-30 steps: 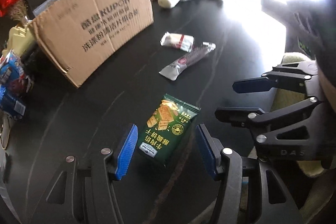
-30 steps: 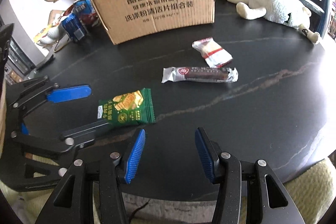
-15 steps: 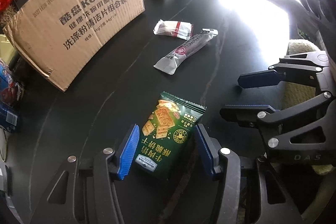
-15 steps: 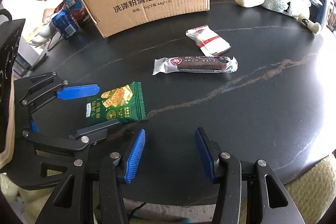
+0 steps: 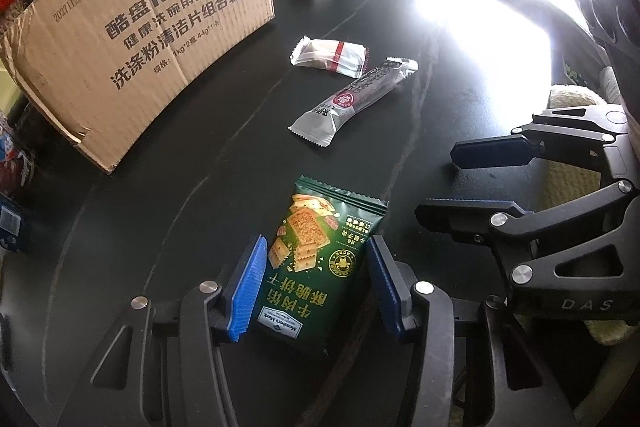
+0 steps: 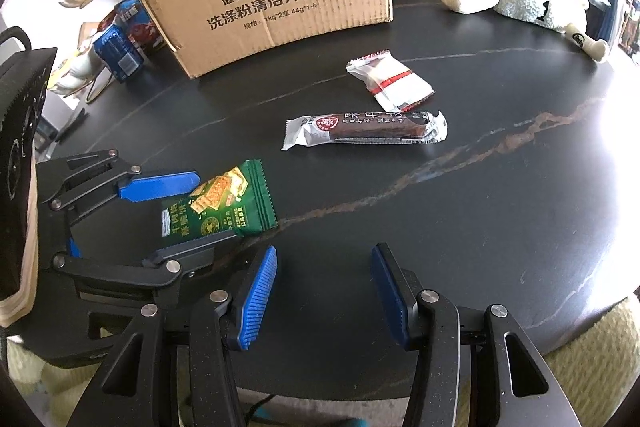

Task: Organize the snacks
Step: 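Grasp the green cracker packet with the left tool and lift it, then grasp the white red-striped cake packet with right tool while left tool holds crackers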

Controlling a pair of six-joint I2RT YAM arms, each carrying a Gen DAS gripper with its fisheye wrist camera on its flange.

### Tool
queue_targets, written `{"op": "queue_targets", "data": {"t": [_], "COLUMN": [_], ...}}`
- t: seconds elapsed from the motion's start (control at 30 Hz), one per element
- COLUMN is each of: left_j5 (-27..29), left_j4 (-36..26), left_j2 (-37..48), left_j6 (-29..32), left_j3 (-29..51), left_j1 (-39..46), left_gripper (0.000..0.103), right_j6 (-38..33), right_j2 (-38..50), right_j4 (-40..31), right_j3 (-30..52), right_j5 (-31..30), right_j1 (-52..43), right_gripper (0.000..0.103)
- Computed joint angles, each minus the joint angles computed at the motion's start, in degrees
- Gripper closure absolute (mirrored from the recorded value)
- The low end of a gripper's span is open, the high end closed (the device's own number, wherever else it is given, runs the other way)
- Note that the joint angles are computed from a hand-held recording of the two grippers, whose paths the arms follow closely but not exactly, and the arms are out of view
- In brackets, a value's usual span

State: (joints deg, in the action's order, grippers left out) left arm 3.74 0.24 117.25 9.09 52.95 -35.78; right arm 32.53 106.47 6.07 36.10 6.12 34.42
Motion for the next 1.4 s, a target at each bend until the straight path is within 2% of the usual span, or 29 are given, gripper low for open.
{"op": "queue_targets", "data": {"t": [0.37,0.47,0.53,0.57,0.63,0.73,0.9,1.13,1.4], "left_j5": [2.13,1.16,1.41,1.34,1.46,1.79,0.89,-1.25,-3.6], "left_j4": [0.71,-0.63,-0.54,-0.53,0.01,-0.08,0.92,4.35,3.41], "left_j2": [-0.24,0.57,0.85,0.91,0.58,0.18,-1.33,-5.59,-8.6], "left_j6": [-0.32,-0.06,-0.38,-0.58,-1.12,-1.93,-5.81,-14.32,-20.36], "left_j3": [-0.86,0.22,0.42,0.53,0.26,0.09,-1.48,-5.25,-2.92], "left_j1": [0.57,-0.35,-0.54,-0.62,-0.71,-0.67,-1.18,-1.37,-0.94], "left_gripper": [0.053,0.038,0.037,0.039,0.052,0.056,0.057,0.059,0.062], "right_j6": [-0.44,-0.66,-0.82,-0.78,-0.71,-0.64,-1.39,-4.01,-11.01], "right_j2": [0.6,0.65,0.81,0.83,0.75,0.59,0.27,-1.59,-4.69], "right_j4": [0.2,1.04,1.31,1.29,1.33,1.55,2.31,2.57,1.11], "right_j3": [0.65,0.32,0.31,0.3,0.13,-0.21,-0.83,-1.43,0.71], "right_j5": [0.03,-0.91,-1.44,-1.35,-1.09,-1.46,-1.78,-1.99,-1.46], "right_j1": [-0.46,-0.57,-0.61,-0.6,-0.83,-1.3,-1.7,-3.77,-7.2], "right_gripper": [0.052,0.052,0.052,0.052,0.052,0.052,0.052,0.052,0.052]}}
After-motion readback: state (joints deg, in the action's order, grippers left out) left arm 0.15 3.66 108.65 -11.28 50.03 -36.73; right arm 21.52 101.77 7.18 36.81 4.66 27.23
